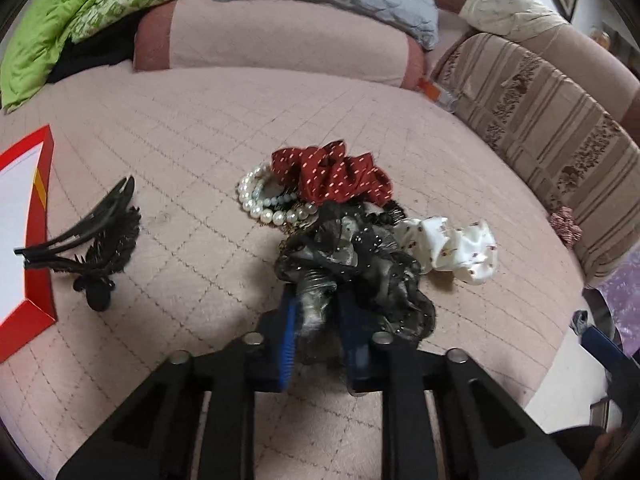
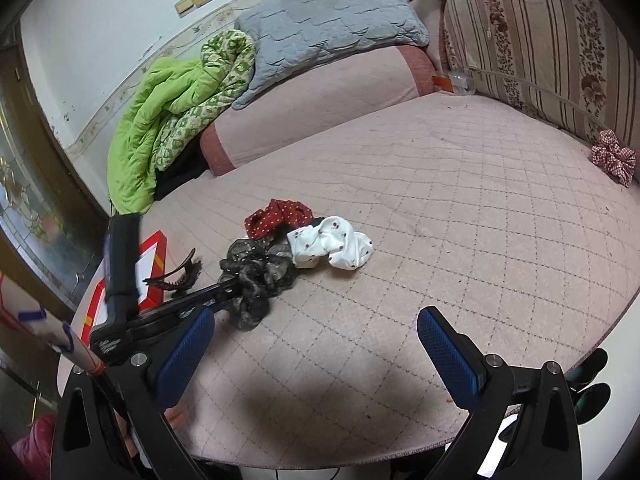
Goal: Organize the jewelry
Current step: 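Lift the grey-black scrunchie with the left tool while the right tool grasps the white scrunchie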
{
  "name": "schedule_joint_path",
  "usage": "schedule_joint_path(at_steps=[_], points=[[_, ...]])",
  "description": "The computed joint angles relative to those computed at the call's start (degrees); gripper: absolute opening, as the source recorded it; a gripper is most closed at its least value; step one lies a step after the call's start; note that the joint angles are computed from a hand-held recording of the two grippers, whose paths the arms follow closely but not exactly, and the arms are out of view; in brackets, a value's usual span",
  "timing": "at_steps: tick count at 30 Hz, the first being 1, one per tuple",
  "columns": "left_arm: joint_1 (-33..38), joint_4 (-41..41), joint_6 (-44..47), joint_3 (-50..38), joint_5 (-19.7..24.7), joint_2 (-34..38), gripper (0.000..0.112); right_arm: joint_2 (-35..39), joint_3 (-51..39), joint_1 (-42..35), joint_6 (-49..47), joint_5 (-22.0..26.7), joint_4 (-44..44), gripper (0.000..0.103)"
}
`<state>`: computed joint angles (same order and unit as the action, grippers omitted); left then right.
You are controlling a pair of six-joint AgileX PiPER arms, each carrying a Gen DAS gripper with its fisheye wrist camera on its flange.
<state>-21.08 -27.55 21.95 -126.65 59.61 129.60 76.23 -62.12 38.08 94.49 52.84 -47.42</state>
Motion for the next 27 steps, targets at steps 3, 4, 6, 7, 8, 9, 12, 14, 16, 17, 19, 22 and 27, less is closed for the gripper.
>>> schedule_joint_path(at_steps=[3,4,6,7,8,9,12,14,16,17,19,22,27], points=[[1.08,-2.57,3.58,2.96,-1.70,-2.44,0.016,0.56,-0.85,-4.34,-3.34,-2.28,3.45,0.103],[1.27,-2.72,4.16,3.01,-1.94,-2.63,0.016,0.68,-0.99,-5.98,-4.21,-3.42,4.42,0.103],[1.94,-4.06,5.96,4.03,-2.56,-3.54,0.016,1.40,-1.83,-9.39,-6.63,-5.50,6.65,0.103],[2.46,-5.06,7.09,4.37,-2.69,-3.90,0.016,2.31,-2.78,-11.02,-7.91,-6.13,7.46,0.103],[2.97,-5.82,7.75,4.26,-2.48,-4.01,0.016,3.35,-3.82,-12.81,-9.88,-7.13,9.02,0.103],[3.42,-6.51,8.31,4.01,-2.42,-4.08,0.016,4.29,-4.67,-14.48,-11.75,-8.25,10.85,0.103],[4.61,-8.40,10.55,4.35,-2.74,-4.53,0.016,8.14,-7.28,-19.58,-16.94,-11.91,16.79,0.101],[5.10,-8.84,10.83,3.40,-1.83,-3.93,0.016,10.98,-9.33,-21.67,-19.87,-12.59,19.78,0.095],[5.50,-8.84,10.70,2.16,-0.93,-3.18,0.016,14.09,-11.52,-23.19,-22.85,-12.88,22.84,0.087],[5.65,-8.58,10.34,1.17,-0.21,-2.58,0.016,15.73,-12.95,-23.65,-24.61,-12.45,24.30,0.082],[5.81,-8.03,9.71,-0.44,1.02,-1.53,0.016,18.20,-15.05,-24.06,-27.24,-11.31,26.09,0.078],[5.57,-5.97,7.94,-3.18,2.85,0.43,0.016,21.19,-17.52,-24.09,-30.60,-9.63,28.38,0.053],[4.35,-2.35,3.96,-5.34,3.04,2.53,0.051,21.60,-18.11,-22.28,-29.91,-7.58,24.88,0.018]])
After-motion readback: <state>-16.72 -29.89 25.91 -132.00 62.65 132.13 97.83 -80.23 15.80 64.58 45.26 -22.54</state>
